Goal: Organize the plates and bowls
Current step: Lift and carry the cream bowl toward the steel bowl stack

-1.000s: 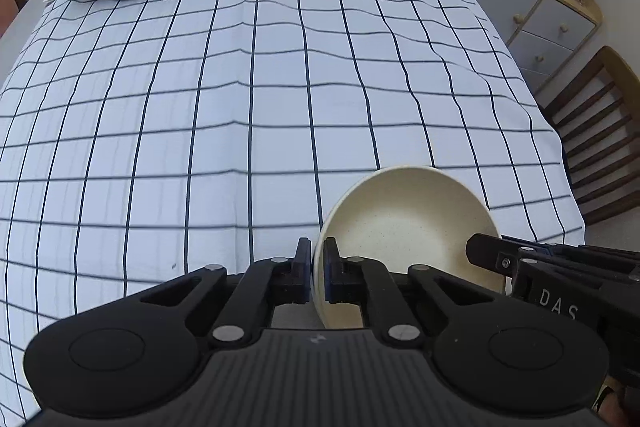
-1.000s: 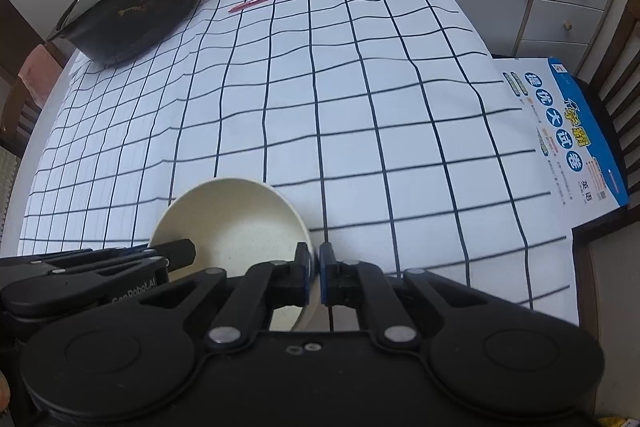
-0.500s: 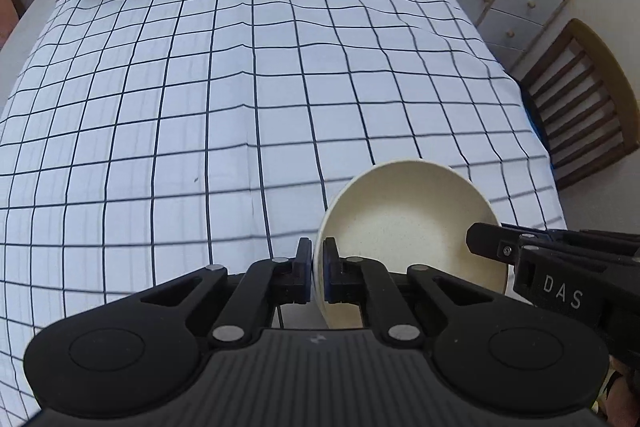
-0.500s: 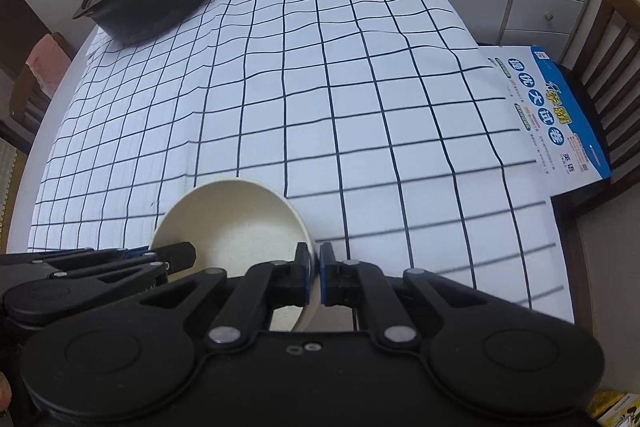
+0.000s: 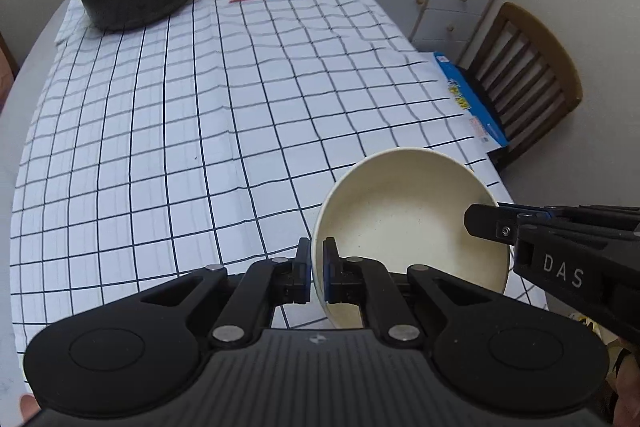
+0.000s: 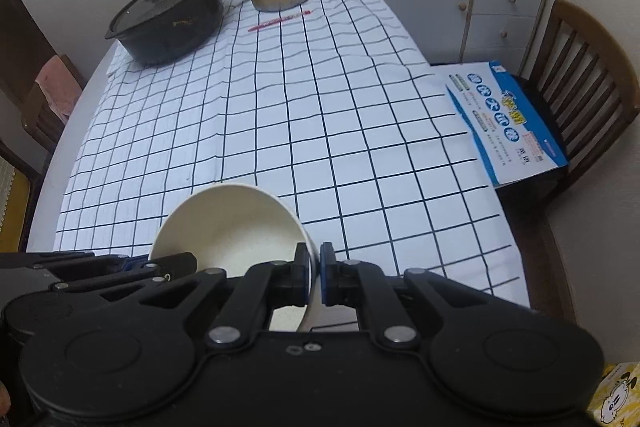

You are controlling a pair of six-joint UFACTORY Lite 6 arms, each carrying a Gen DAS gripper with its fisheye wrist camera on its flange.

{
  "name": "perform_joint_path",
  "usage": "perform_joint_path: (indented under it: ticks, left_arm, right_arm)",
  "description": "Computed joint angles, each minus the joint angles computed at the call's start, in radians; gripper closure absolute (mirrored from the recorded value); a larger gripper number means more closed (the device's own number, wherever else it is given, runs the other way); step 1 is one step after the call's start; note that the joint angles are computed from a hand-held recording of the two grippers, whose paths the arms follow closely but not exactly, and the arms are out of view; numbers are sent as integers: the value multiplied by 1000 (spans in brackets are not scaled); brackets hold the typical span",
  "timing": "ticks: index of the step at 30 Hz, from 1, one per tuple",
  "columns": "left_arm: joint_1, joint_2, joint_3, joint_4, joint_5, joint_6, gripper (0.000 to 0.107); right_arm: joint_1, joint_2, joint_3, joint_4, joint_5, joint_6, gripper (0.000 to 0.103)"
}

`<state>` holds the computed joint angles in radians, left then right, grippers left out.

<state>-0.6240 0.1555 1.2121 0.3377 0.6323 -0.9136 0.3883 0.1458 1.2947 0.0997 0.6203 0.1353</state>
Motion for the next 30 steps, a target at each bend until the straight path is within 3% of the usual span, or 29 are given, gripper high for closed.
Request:
perform_joint_path:
  ticks: [8, 15, 24, 30]
  left_arm:
    - [-100, -119, 58, 114, 119, -83, 102]
    - [-197, -227, 44, 123, 207, -84, 102]
    - [-413, -379, -126, 161, 291, -216, 102]
    - [-520, -462, -298, 142, 272, -319, 102]
  right_arm:
    - [56, -241, -84, -157, 19, 171, 98]
    - [99, -402, -113, -213, 117, 258, 97]
    - [222, -652, -298, -291, 214, 445, 97]
    - [386, -791, -466, -361, 270, 644, 97]
